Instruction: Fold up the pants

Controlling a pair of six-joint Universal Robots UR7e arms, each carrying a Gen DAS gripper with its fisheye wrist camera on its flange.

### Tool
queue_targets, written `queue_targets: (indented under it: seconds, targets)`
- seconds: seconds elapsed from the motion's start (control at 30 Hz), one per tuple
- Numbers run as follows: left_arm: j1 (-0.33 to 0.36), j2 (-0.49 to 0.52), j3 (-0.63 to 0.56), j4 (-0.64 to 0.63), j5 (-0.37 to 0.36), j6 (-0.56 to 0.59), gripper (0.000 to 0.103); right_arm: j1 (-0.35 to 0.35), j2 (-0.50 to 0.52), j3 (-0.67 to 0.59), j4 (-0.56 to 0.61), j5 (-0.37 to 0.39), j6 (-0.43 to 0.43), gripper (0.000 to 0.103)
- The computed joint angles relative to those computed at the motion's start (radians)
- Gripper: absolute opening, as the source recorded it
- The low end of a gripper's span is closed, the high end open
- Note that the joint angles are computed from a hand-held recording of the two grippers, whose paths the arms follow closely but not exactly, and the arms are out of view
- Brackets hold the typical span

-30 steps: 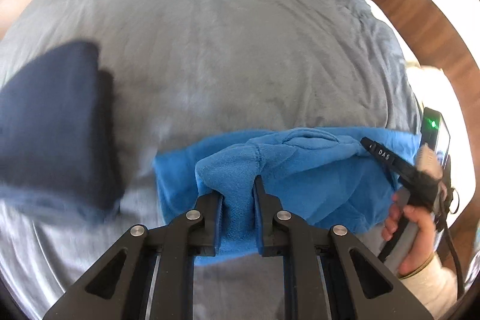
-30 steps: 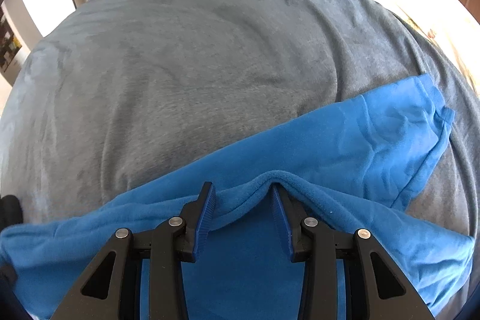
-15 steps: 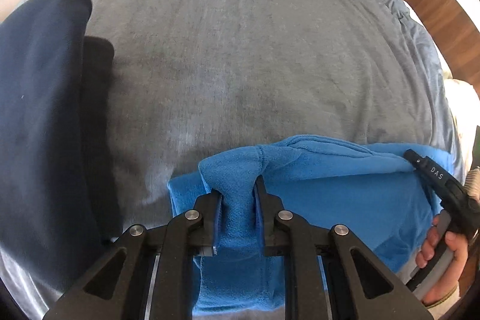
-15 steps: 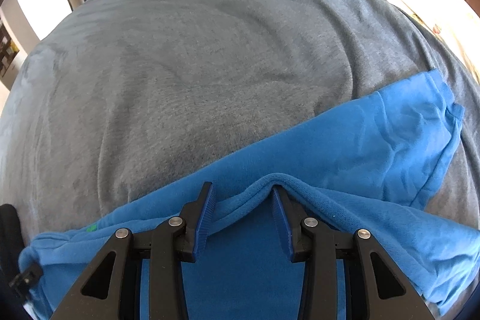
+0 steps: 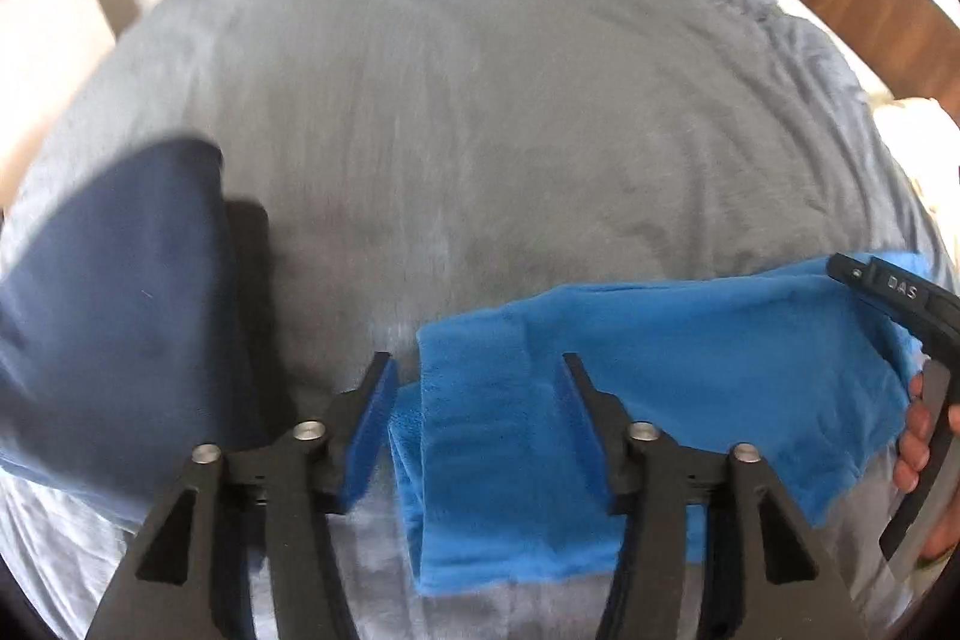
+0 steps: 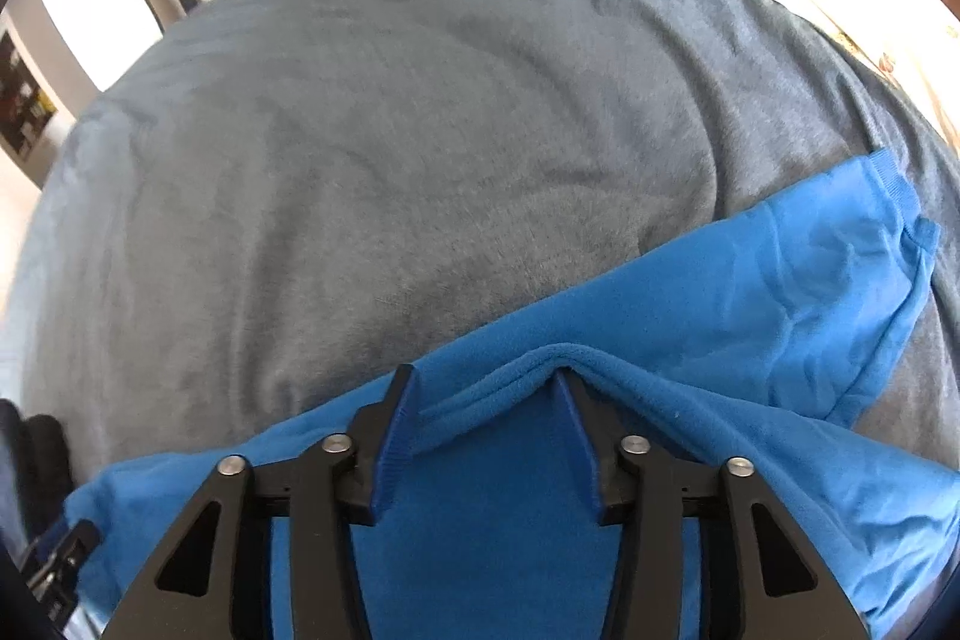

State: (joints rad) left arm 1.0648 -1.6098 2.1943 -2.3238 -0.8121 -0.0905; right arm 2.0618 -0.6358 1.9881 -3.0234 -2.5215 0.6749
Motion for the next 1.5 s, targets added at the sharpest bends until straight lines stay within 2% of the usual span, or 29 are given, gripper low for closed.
queue_targets:
  seconds: [0.03, 0.2, 0.37, 0.53, 0.73, 1.0, 1.13, 1.27, 1.4, 1.5]
  targets:
    - [-0.015, -0.018, 0.006, 0.007, -0.006, 0.001, 0.057, 0.010, -0.008, 0.005, -0.006, 0.002, -0.005, 0.054]
    - [-0.104, -0.103, 0.030, 0.072, -0.052, -0.019, 0.057, 0.072, -0.067, 0.060, -0.044, 0.009, -0.034, 0.054]
    - [-0.193, -0.163, 0.060, 0.130, -0.116, -0.029, 0.057, 0.141, -0.165, 0.151, -0.031, 0.017, 0.010, 0.054]
    - [-0.304, -0.193, 0.104, 0.154, -0.187, -0.048, 0.057, 0.211, -0.296, 0.254, 0.058, -0.012, 0.130, 0.054]
    - [-0.424, -0.172, 0.155, 0.139, -0.285, -0.075, 0.057, 0.280, -0.462, 0.362, 0.239, -0.060, 0.309, 0.054]
    - [-0.538, -0.066, 0.219, 0.027, -0.449, -0.125, 0.056, 0.345, -0.720, 0.493, 0.559, -0.093, 0.605, 0.054]
    - [-0.569, 0.023, 0.243, -0.058, -0.541, -0.170, 0.055, 0.350, -0.832, 0.553, 0.668, -0.094, 0.687, 0.054]
    - [-0.592, 0.098, 0.272, -0.131, -0.599, -0.207, 0.049, 0.334, -0.920, 0.621, 0.658, -0.088, 0.671, 0.048]
    - [-0.608, 0.184, 0.301, -0.215, -0.658, -0.250, 0.043, 0.288, -0.974, 0.697, 0.566, -0.071, 0.569, 0.042]
    - [-0.611, 0.248, 0.312, -0.262, -0.702, -0.283, 0.041, 0.245, -0.989, 0.757, 0.443, -0.054, 0.461, 0.039]
